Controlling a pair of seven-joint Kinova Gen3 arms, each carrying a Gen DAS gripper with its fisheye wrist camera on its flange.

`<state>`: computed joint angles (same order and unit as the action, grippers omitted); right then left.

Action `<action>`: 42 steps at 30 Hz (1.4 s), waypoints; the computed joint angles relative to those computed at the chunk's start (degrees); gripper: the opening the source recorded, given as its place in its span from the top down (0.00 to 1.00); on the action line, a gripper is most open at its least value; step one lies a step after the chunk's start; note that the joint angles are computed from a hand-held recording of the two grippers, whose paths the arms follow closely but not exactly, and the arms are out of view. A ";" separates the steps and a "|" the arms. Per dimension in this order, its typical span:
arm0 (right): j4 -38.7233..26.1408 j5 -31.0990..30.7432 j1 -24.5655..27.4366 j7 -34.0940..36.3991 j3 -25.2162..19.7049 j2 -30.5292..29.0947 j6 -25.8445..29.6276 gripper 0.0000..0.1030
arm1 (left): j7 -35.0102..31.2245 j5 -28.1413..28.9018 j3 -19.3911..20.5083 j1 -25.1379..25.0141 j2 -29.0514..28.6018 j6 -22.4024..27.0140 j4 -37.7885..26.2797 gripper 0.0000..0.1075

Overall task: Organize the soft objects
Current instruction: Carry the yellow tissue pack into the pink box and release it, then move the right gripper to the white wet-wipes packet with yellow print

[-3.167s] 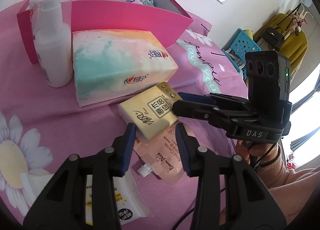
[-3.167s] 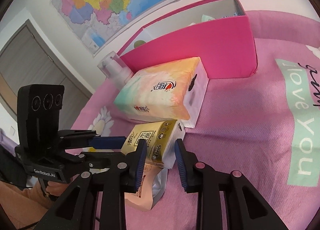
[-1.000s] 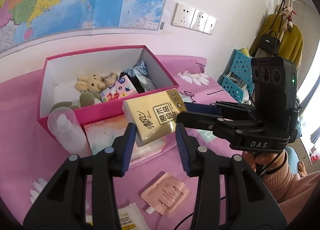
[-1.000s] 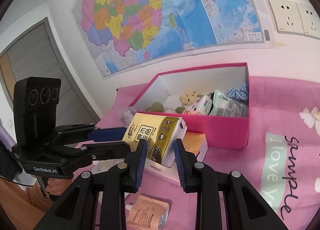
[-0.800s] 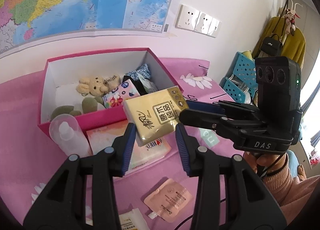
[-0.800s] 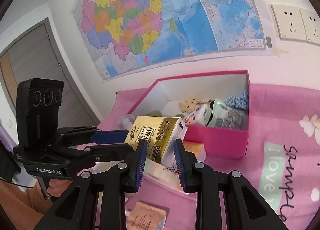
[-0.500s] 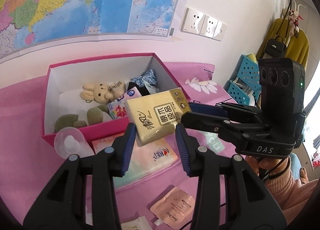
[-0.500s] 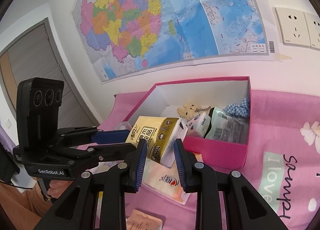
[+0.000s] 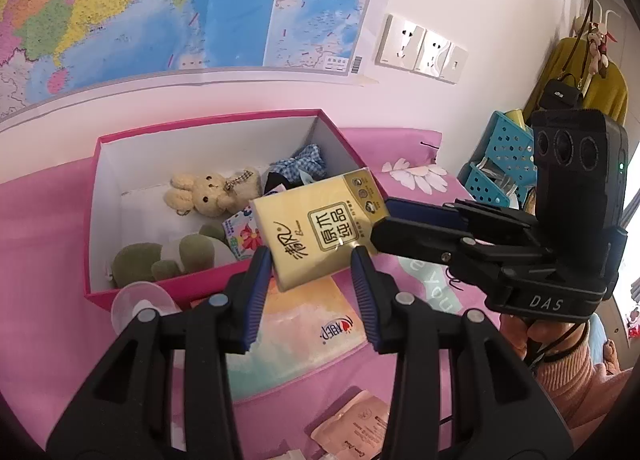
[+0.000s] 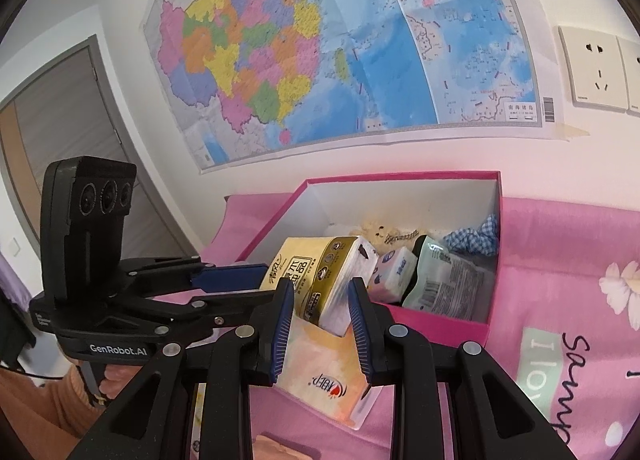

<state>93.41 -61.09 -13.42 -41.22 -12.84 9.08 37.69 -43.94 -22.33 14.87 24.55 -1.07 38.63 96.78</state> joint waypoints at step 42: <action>-9.51 14.81 -1.22 -15.55 -4.04 8.17 -1.31 0.72 | -0.85 3.98 -5.13 -0.67 6.36 4.66 -6.01 0.60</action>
